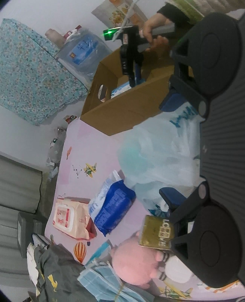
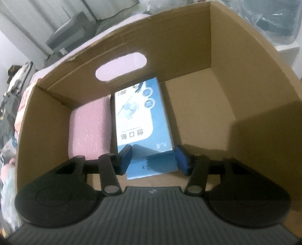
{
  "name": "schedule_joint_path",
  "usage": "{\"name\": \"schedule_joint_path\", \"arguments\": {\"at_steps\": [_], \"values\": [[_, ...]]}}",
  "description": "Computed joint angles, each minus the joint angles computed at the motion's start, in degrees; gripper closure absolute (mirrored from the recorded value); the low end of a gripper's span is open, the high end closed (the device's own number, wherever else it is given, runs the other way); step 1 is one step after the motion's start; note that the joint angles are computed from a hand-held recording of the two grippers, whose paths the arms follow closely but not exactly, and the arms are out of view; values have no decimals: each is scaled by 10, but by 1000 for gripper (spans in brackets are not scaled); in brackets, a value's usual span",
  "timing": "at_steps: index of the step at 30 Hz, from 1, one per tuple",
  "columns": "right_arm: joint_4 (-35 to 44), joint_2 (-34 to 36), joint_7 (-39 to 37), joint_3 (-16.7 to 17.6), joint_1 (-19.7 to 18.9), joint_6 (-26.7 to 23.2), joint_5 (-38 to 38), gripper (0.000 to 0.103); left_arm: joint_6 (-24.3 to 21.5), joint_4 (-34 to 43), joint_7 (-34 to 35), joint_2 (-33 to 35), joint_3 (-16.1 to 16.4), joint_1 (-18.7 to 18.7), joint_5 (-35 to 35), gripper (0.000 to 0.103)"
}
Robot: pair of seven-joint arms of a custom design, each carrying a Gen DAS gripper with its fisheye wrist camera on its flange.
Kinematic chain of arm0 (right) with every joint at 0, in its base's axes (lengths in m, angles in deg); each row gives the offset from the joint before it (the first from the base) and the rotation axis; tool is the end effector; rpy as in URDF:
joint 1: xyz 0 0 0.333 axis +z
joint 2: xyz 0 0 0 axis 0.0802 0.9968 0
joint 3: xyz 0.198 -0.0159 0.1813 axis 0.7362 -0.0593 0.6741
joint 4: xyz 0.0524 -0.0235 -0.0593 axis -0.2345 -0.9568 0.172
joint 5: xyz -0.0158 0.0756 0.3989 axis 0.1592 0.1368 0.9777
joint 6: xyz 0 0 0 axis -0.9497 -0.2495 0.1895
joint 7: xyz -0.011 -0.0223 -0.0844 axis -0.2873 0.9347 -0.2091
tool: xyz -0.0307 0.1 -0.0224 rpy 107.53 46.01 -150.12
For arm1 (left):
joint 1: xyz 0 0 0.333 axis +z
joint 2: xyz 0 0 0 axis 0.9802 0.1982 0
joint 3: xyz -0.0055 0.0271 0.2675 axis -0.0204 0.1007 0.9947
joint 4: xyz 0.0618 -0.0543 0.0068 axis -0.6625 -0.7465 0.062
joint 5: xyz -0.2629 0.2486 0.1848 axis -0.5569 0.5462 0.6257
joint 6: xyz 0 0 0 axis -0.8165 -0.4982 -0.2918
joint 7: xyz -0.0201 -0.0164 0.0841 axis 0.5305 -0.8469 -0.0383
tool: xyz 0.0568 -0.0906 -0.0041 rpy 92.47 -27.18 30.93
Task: Organize soft objects
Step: 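Move the right gripper back over the bed toward the white cotton-pad bag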
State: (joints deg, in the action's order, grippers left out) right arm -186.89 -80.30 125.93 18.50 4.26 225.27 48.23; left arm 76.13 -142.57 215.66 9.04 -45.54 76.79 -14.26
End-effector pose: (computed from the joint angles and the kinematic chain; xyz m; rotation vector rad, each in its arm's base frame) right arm 0.4471 0.0374 0.4604 -0.8044 2.5513 -0.3965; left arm 0.6022 -0.1466 0.5500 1.1274 -2.6239 1.0935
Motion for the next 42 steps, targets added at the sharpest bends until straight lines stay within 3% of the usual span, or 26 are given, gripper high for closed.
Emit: {"name": "schedule_joint_path", "arguments": {"at_steps": [6,11,22,26,30,34,40,42], "values": [[0,9,-2,-4,5,21,10,58,11,-33,23,-23,5,0,0,15],[8,8,-2,4,1,7,-1,56,27,-57,47,-45,12,-2,-12,13],[69,-46,15,49,4,-90,-82,31,110,-98,103,-82,32,-5,-46,10],[110,-39,7,57,19,-77,-101,27,140,-103,115,-84,37,-5,-56,10],[165,6,-17,59,39,-39,-108,26,174,-111,123,-85,40,-4,-63,10],[227,79,-71,37,77,16,-65,25,195,-112,123,-79,42,-1,-60,10],[349,212,-155,6,130,64,50,25,254,-102,112,-56,39,6,-46,11],[389,262,-208,-11,152,89,140,25,269,-91,114,-43,37,10,-41,11]]}}
